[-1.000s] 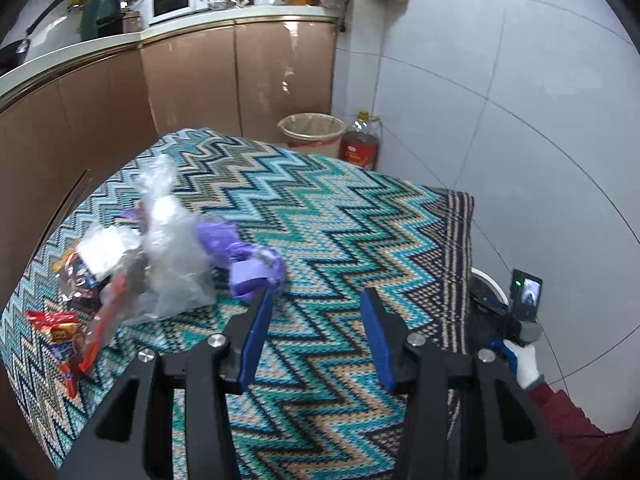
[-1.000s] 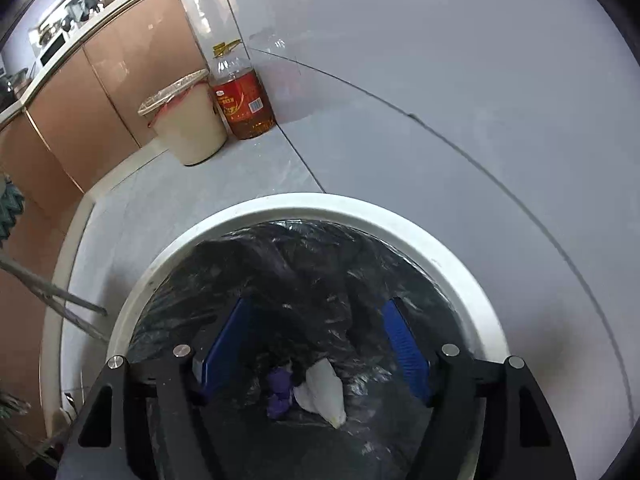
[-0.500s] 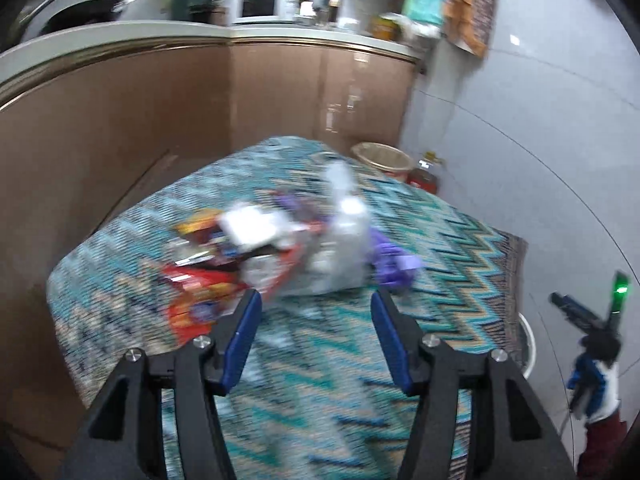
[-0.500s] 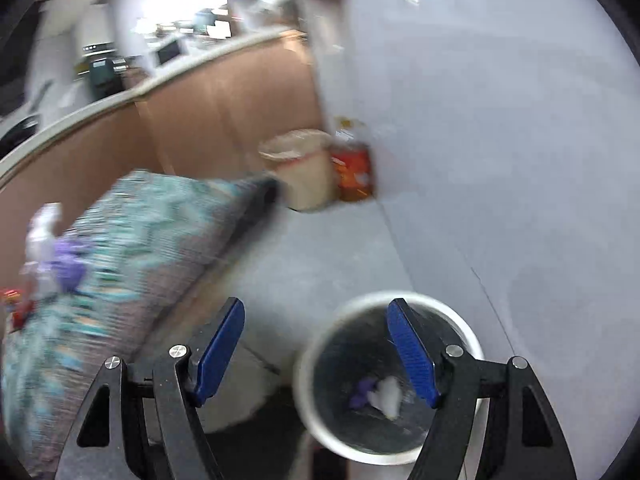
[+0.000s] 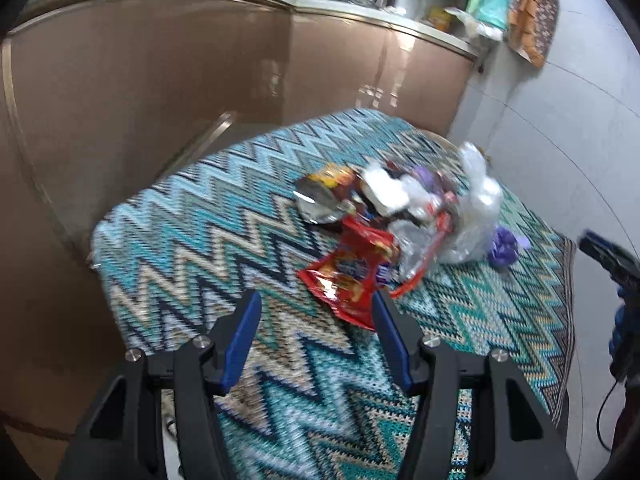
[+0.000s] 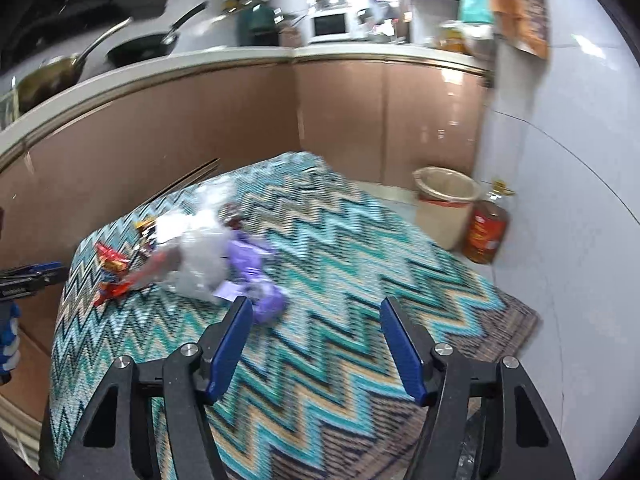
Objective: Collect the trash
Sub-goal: 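Grasp the purple bag with the right tool while the left tool grasps a red wrapper, then carry both items to the white bin and release them inside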
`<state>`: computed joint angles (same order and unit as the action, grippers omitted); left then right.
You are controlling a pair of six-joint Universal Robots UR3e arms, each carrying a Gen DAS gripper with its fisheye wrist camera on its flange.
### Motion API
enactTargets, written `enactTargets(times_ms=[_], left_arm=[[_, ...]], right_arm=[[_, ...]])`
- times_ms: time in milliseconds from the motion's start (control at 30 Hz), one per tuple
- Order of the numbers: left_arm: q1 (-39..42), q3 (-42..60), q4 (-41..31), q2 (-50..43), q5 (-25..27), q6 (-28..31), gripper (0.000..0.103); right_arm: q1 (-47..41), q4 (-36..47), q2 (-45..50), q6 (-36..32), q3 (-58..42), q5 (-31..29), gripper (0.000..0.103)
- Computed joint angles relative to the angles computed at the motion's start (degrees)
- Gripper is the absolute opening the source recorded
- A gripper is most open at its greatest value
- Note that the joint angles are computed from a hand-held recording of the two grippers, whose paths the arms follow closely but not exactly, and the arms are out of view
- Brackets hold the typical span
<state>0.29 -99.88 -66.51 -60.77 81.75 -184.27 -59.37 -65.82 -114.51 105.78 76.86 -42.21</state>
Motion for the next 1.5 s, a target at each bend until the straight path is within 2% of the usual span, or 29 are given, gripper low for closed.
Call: enactTargets(times_ms=[100,200,333,400,467,633,667,700,767,800,833,1000,1133,1233,1333,1433,1500], left_arm=[[-1.4,0.7,3.3,-4.0,-2.3,1.1,0.055],[-2.6,2.7,7.1,-9.5,-3.1,0.6,0.055],[-1.5,5.5,7.9,-15.3,-5.7,-0.3,0.052],[-1.2,6.3,7.4,-17.5,-6.2,-0.5,0.043],[-0.8,6.3,7.4,-18.5,-6.6,-1.2,0.039],[-0.1,4.6,8.6,-18.3,-7.3,-2.6,0.035],[-0.1,4.1,8.9,-17.9,-7.4,-2.7,0.032],[0.0,3.9,8.7,-17.6,-7.5,-2.8,0.021],[-0.1,3.5,8.4,-16.9,-7.5,-2.9,0.018],[-0.4,3.1,8.8,-16.6,-7.0,-3.2,0.017],[-1.0,2.8,9.3,-16.3,-6.3,-3.7,0.017],[-1.9,1.7,10.2,-12.5,-3.5,-6.1,0.016],[-1.5,2.5,8.3,-8.7,-2.2,-6.6,0.016],[-3.1,6.5,6.3,-8.1,-1.2,-6.8,0.016],[-9.2,13.5,5.1,-11.8,1.0,-8.2,0.016],[-18.8,23.5,5.0,-20.6,3.2,-10.2,0.016],[-25.6,33.9,3.8,-29.6,4.3,-11.1,0.016]], right_arm=[[8.7,-9.4,1.6,8.7,2.4,-4.0,0.059],[15.9,-15.5,6.4,15.9,0.8,-7.8,0.059],[23.5,-21.1,12.7,22.0,-1.6,-13.7,0.059],[26.4,-22.8,15.5,23.8,-2.3,-16.4,0.059],[27.9,-22.1,17.9,24.7,-3.5,-17.6,0.058],[31.8,-24.3,21.8,26.3,-3.1,-20.8,0.051],[32.4,-24.8,22.2,26.4,-2.5,-21.5,0.048],[32.7,-25.1,22.6,26.6,-2.5,-21.8,0.047],[32.4,-24.1,23.0,26.5,-2.9,-21.3,0.043],[31.9,-23.3,22.8,25.9,-3.1,-20.6,0.038],[31.7,-22.9,22.8,25.7,-3.4,-20.3,0.019],[29.2,-20.9,19.7,22.9,-2.8,-18.4,0.018],[24.3,-16.4,15.9,19.9,-2.7,-14.1,0.018],[17.8,-8.7,12.7,14.9,-4.6,-8.8,0.018],[6.7,6.4,10.4,4.1,-10.6,-2.5,0.018],[-4.0,20.7,11.0,-6.7,-18.7,0.7,0.018],[-12.3,30.7,12.8,-14.7,-25.5,1.6,0.018]])
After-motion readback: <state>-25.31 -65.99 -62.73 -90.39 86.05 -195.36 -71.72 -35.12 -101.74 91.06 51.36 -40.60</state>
